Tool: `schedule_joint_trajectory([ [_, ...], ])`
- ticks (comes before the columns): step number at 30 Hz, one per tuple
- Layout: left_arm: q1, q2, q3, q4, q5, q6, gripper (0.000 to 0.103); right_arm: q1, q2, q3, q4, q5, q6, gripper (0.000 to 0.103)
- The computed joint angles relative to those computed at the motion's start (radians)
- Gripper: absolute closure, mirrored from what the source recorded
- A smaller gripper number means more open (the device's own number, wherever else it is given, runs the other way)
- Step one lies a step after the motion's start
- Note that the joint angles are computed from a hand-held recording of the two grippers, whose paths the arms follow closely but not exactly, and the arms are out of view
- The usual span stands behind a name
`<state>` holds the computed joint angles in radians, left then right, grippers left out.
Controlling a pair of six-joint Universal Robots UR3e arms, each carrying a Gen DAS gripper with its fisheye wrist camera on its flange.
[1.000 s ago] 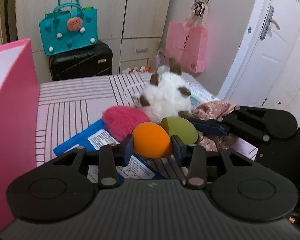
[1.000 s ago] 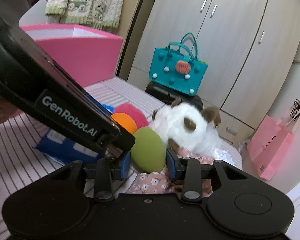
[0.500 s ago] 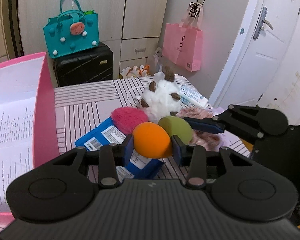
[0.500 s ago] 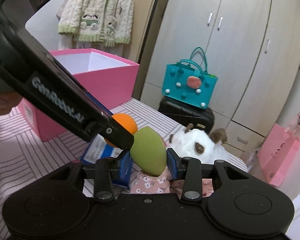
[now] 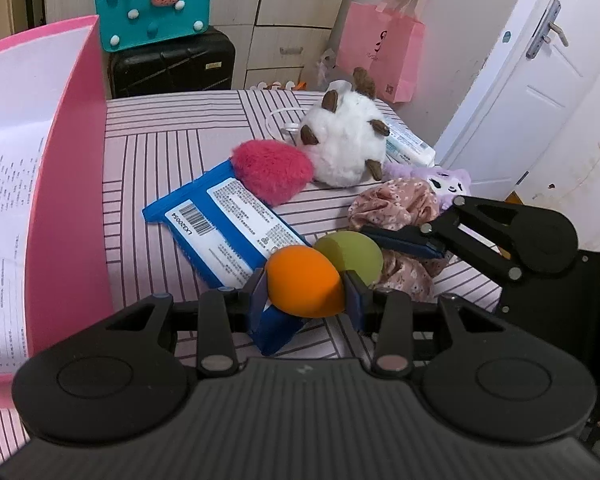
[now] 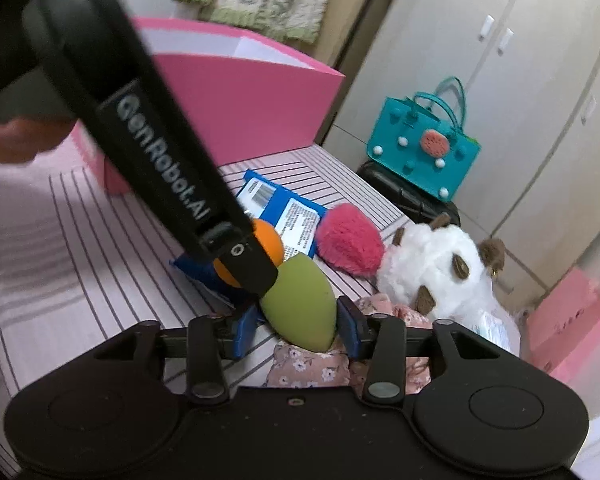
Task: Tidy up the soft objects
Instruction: 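Close the left tool on the orange sponge while the right tool grasps the green sponge, then carry both sponges over the pink box with both tools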
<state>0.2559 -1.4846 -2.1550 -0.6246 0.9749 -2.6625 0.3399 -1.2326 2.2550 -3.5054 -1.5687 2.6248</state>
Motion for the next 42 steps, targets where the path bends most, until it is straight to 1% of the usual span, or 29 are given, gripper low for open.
schedule_joint_trajectory([
  [2, 0.003, 0.006, -0.006, 0.001, -0.004, 0.010, 0.063, 0.003, 0.001, 0.001, -0.008, 0.003, -0.035, 0.047],
  [3, 0.004, 0.008, -0.005, -0.004, -0.005, 0.014, 0.063, 0.004, 0.007, -0.001, -0.019, 0.005, -0.055, 0.042],
  [4, 0.007, 0.010, -0.005, -0.010, -0.007, 0.019, 0.063, 0.006, 0.009, -0.001, -0.034, 0.000, -0.072, 0.039],
  [5, 0.011, 0.011, -0.003, -0.018, -0.010, 0.023, 0.064, 0.012, 0.016, -0.002, -0.054, -0.010, -0.091, 0.037],
  [6, 0.016, 0.014, -0.006, -0.022, -0.014, 0.026, 0.064, 0.010, 0.016, -0.005, -0.056, -0.010, -0.110, 0.038],
  [8, 0.030, 0.029, -0.015, -0.030, -0.024, 0.033, 0.064, 0.012, 0.010, -0.004, -0.061, -0.007, -0.128, 0.040],
  [10, 0.040, 0.050, -0.027, -0.031, -0.030, 0.038, 0.063, 0.011, -0.008, 0.013, -0.061, 0.009, -0.134, 0.059],
  [11, 0.044, 0.062, -0.034, -0.034, -0.032, 0.045, 0.063, 0.008, -0.019, 0.015, -0.049, 0.018, -0.135, 0.061],
  [13, 0.052, 0.084, -0.035, -0.065, -0.038, 0.065, 0.063, 0.015, -0.036, 0.022, -0.041, 0.013, -0.126, 0.062],
  [17, 0.084, 0.141, -0.042, -0.130, -0.062, 0.104, 0.063, 0.037, -0.070, 0.023, -0.022, -0.009, -0.064, 0.062],
  [20, 0.117, 0.189, -0.036, -0.206, -0.088, 0.136, 0.063, 0.052, -0.115, 0.008, 0.050, -0.021, 0.004, 0.061],
  [22, 0.133, 0.214, -0.016, -0.281, -0.092, 0.163, 0.064, 0.040, -0.162, -0.030, 0.180, 0.007, 0.075, 0.061],
  [25, 0.152, 0.233, 0.022, -0.406, -0.084, 0.211, 0.063, 0.008, -0.232, -0.079, 0.383, 0.079, 0.168, 0.061],
  [27, 0.173, 0.239, 0.053, -0.504, -0.083, 0.250, 0.063, -0.001, -0.262, -0.092, 0.466, 0.112, 0.212, 0.061],
  [31, 0.224, 0.257, 0.103, -0.686, -0.084, 0.321, 0.063, -0.015, -0.321, -0.106, 0.595, 0.180, 0.276, 0.061],
  [36, 0.312, 0.345, 0.137, -0.902, -0.078, 0.432, 0.063, 0.002, -0.390, -0.115, 0.717, 0.228, 0.345, 0.061],
  [40, 0.402, 0.417, 0.190, -1.105, -0.061, 0.546, 0.063, -0.009, -0.416, -0.167, 0.858, 0.309, 0.372, 0.061],
  [42, 0.459, 0.448, 0.216, -1.207, -0.052, 0.612, 0.063, 0.005, -0.419, -0.192, 0.901, 0.324, 0.387, 0.061],
])
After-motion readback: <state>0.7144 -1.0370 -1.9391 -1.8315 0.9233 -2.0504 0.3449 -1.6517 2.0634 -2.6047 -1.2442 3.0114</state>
